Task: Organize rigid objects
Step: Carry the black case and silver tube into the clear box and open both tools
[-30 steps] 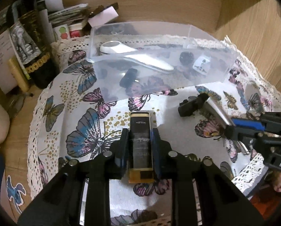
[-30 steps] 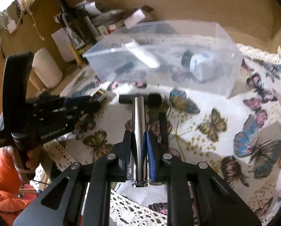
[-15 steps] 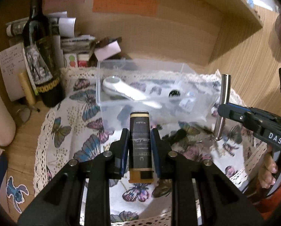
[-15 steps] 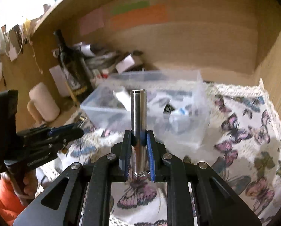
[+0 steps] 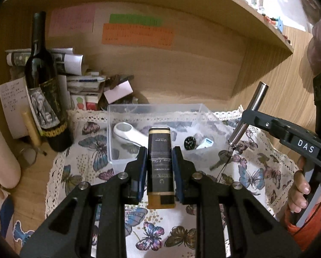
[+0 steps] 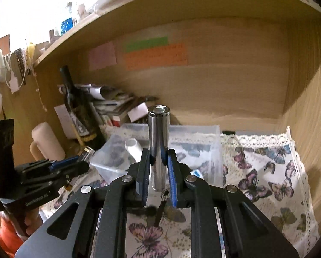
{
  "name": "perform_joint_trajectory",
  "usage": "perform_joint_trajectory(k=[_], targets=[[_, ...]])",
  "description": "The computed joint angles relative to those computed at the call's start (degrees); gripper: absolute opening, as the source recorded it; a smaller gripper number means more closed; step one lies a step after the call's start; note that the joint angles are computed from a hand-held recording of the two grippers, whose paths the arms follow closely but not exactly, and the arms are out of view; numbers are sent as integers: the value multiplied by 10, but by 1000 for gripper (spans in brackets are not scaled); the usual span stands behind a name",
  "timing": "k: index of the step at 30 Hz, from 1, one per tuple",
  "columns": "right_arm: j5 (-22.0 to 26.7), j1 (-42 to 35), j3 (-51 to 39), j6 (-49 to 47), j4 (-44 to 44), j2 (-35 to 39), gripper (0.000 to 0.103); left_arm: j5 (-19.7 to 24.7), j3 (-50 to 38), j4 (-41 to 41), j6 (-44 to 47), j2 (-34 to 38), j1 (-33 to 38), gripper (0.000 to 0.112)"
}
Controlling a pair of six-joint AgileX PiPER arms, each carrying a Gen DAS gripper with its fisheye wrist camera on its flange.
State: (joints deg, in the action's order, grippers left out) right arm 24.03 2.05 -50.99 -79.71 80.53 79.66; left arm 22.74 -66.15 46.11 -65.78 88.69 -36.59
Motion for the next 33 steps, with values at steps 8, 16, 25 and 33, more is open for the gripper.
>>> perform_joint_trajectory(k=[8,16,25,33], targets=[[-14,10,-26,10,-9,5,14,-14,-12,6,-2,7,18,23],[-28,18,-90,58,-54,50,14,-25,-52,-90,95,41,57,23],[-65,50,-140,66,-83,74,14,-34,-96,-211,217,84,94,23],[-13,48,-207,229,-232,166,14,-18,-143,-336,346,140,116,23]])
